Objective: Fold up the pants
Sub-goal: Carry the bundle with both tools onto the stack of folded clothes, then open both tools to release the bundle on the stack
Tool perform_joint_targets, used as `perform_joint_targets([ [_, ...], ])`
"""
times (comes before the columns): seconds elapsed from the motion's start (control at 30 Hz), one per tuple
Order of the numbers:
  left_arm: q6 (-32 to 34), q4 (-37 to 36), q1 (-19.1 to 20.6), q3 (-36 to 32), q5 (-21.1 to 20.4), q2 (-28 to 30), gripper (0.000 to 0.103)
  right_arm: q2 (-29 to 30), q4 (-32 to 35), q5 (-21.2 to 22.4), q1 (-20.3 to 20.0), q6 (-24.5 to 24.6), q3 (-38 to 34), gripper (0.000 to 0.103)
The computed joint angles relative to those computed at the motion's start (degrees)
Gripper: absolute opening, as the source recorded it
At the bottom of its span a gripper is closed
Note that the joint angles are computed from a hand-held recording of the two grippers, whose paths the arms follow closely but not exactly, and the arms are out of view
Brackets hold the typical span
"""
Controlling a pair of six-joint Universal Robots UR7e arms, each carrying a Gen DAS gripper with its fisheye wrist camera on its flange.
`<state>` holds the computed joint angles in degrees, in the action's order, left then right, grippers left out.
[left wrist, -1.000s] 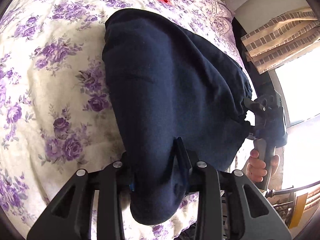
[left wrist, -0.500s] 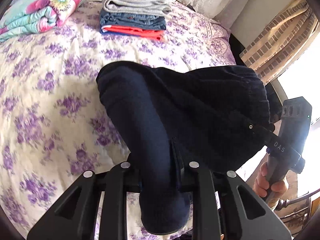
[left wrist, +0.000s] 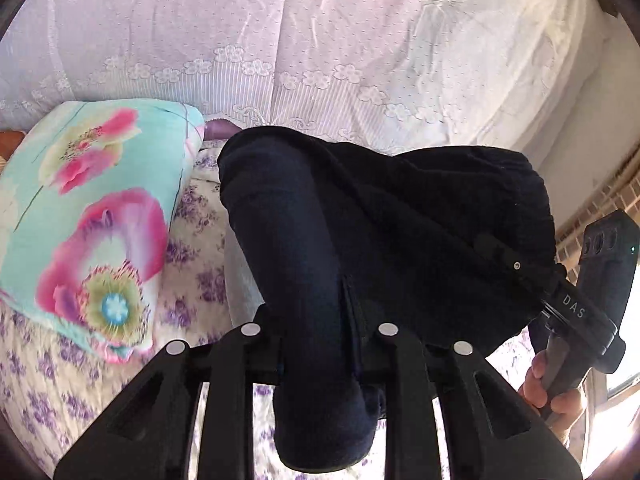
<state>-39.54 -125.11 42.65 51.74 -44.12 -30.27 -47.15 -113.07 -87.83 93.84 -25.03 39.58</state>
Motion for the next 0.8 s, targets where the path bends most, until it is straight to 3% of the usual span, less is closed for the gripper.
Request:
perform_joint_targets([
  [0.1,0.9,1.6,5.2,-7.1,-5.9,4.7,0.021,9.7,5.3,-3.5,-1.3,0.6,-13.2,0.037],
  [0.17,0.1,4.0,8.1,-9.3,-8.6,7.3,0.023,11.7,3.6,-6.1,-2.7,-0.5,-13.0,0.040],
  [0.23,1.8,-0.2,10.3,-7.0,-10.0,8.0,0.049,13.1,2.6,-3.2,-4.8,0.6,-13.6,0.050],
  [0.27,3.2,-5.4,10.4,-3.2,-9.8,6.8,0.056,13.8,4.0,-0.4,-5.7,1.6,-15.1,0.055],
  [0.33,4.6,-8.8,10.2,-0.3,-8.2,5.5,0.083,14.5,6.6,2.1,-6.2,1.6,-17.6,0.062],
  [0.4,5.1,-6.1,9.4,-0.7,-6.1,5.1,0.084,14.2,5.9,-2.4,-5.2,2.1,-17.7,0.084],
  [0.5,4.3,-3.1,7.4,0.5,-1.8,3.5,0.084,9.8,1.3,-6.5,-3.3,0.8,-10.7,0.084],
  [0.6,1.2,-1.0,4.1,5.0,5.8,0.3,0.085,2.0,-12.4,-13.9,-0.7,-2.5,3.3,0.084],
  [0.7,0.6,-2.0,-0.4,12.6,10.7,-3.6,0.097,-6.9,-21.7,-17.8,1.7,-5.9,16.7,0.085],
  [0.8,-2.6,-1.6,-6.4,21.8,16.9,-7.4,0.098,-17.1,-32.3,-21.3,3.4,-9.7,32.2,0.093],
])
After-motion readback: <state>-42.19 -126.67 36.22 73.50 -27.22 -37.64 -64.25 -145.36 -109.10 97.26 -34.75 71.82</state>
